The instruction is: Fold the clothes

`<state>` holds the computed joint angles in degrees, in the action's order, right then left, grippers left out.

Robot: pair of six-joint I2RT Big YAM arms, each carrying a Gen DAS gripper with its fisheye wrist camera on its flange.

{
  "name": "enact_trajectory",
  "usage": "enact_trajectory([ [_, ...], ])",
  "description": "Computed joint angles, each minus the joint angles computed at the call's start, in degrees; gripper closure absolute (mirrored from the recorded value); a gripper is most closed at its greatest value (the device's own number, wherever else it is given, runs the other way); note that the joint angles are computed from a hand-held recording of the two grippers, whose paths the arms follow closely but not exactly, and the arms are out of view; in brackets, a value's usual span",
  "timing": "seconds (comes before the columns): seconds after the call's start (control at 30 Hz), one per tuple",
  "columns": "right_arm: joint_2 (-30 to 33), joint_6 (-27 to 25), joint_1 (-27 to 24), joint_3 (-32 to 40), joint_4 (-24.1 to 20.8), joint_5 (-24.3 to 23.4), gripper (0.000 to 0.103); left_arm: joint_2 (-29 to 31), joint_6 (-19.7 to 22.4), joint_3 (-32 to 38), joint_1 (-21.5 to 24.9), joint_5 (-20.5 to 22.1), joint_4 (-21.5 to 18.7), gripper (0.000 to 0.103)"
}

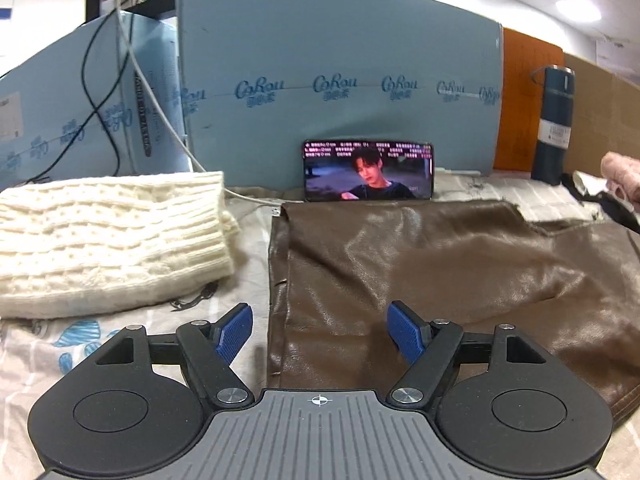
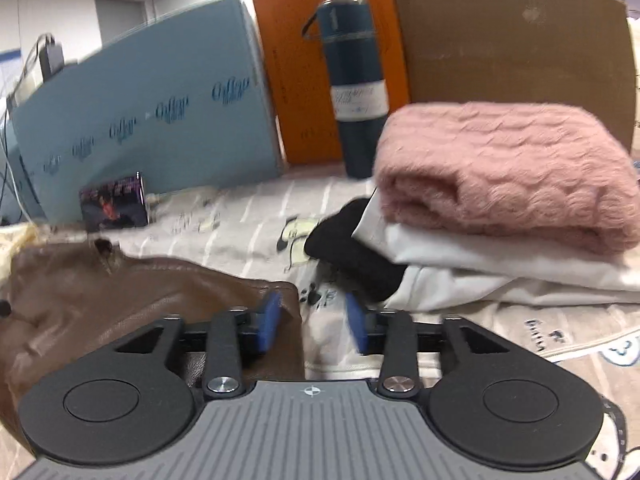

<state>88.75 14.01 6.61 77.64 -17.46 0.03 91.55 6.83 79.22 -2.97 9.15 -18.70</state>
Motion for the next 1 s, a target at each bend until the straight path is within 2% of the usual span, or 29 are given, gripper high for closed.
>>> enact_trajectory([
  [0.07,-2.35,1.06,0.20,-2.15,2.25,0.75,0.019,-0.85,-1.21,-1.02,0.50,1.05,0.55,0.024],
  [0.13,-5.31,3.24,0.52,-4.79,3.84,1.33,0.010,-1.70,-1.74,-2.01,0.85,1.85,0.75,0.021],
  [0.2,-8.25,7.19,0.93,-6.79,2.88,2.02,0.002,-2.35,-1.51,-2.77,1.00,2.45,0.67,0.020],
  [0.3,-12.12,15.95,1.30,-8.67,-1.77,1.15,0.001,-3.52,-1.97,-4.45,1.24,3.45,2.20,0.017],
  [0.4,-15.10,23.32,1.35,-10.64,-4.39,-2.47,0.001,-4.46,-3.77,-5.84,1.69,4.66,3.84,0.015],
  [0.57,-15.72,35.33,0.91,-11.02,-8.62,-12.79,0.000,-5.55,-5.38,-7.26,2.27,6.71,4.65,0.014],
  [0.67,-15.05,40.76,0.94,-11.40,-7.76,-17.84,0.000,-5.87,-6.36,-7.76,2.60,7.83,5.01,0.013],
  [0.8,-12.72,43.99,2.46,-10.40,-6.08,-16.91,0.001,-5.65,-6.63,-7.38,2.70,8.57,4.03,0.012],
  [0.93,-10.45,46.70,4.71,-9.41,-2.41,-9.75,0.002,-5.24,-6.29,-6.82,2.69,9.33,2.85,0.012],
  [0.97,-9.87,47.25,5.36,-9.20,-1.41,-7.26,0.004,-5.13,-6.17,-6.68,2.65,9.41,2.54,0.012],
  [1.0,-9.25,47.10,6.03,-8.94,-0.37,-4.82,0.010,-5.02,-6.04,-6.51,2.61,9.44,2.17,0.012],
])
